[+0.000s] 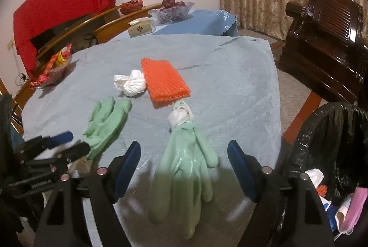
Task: Collect trash
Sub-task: 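Grasp the other green glove with the left tool while the right tool lifts its glove, then carry both green gloves over the bin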
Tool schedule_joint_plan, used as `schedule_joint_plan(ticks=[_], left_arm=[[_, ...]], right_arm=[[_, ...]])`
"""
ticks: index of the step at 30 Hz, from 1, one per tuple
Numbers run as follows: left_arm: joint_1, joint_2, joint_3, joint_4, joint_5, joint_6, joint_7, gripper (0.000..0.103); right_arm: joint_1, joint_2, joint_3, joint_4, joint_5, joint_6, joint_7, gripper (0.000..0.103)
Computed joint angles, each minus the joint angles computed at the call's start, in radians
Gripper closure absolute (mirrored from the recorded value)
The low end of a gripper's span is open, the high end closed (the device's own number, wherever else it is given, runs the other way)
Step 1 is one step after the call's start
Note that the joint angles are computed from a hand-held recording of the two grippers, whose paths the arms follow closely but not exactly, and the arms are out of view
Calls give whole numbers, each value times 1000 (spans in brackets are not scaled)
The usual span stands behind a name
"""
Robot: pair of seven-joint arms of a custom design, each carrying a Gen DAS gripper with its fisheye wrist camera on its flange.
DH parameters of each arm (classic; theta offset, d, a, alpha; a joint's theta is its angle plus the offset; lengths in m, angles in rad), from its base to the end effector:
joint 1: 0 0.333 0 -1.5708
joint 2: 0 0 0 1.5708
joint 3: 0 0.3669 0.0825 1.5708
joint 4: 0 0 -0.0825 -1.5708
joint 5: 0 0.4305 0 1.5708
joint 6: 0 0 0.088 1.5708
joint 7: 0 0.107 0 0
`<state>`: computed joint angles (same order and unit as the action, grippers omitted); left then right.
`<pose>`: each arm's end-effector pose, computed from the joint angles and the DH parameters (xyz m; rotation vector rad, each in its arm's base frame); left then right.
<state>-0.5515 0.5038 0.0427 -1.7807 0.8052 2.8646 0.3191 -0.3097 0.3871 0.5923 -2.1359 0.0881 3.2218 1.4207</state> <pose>0.6333 -0.4037 0.3404 -1.8778 1.8530 -0.7856 0.6504 0.1513 0.3516 -1.8762 1.4999 -0.4210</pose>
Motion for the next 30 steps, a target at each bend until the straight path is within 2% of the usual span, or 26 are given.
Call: schedule_joint_plan(ticks=[3, 7, 9, 11, 13, 15, 17, 20, 23, 29, 30], left_arm=[[22, 36, -25, 43, -48, -38, 50, 35], [31, 62, -31, 60, -93, -31, 88, 36], [27, 67, -25, 59, -106, -11, 95, 44], [12, 69, -9, 60, -109, -1, 95, 52], [14, 70, -12, 56, -123, 21, 113, 67], [9, 70, -4, 53, -137, 34, 119, 70], [-3, 66, 9, 47, -146, 44, 114, 72], [-38, 51, 45, 35, -128, 53, 92, 74], [-76, 26, 83, 20, -78, 64, 44, 74], [-124, -34, 121, -3, 71, 59, -95, 74], [-126, -43, 122, -8, 100, 59, -120, 74]], right_arm=[[24, 9, -24, 14, -6, -11, -7, 32], [55, 25, -55, 37, 13, -46, -27, 41], [68, 32, -66, 46, 31, -62, -46, 47], [106, 32, -103, 50, 51, -76, -53, 52], [137, 28, -131, 51, 71, -82, -62, 58], [189, 17, -183, 51, 83, -90, -61, 74], [199, 9, -195, 49, 106, -98, -72, 80], [132, -2, -120, 36, 170, -91, -131, 85], [64, -25, -42, 11, 217, -58, -186, 85], [-128, -55, 166, -27, 259, -13, -239, 85], [-179, -60, 221, -39, 259, -1, -242, 85]])
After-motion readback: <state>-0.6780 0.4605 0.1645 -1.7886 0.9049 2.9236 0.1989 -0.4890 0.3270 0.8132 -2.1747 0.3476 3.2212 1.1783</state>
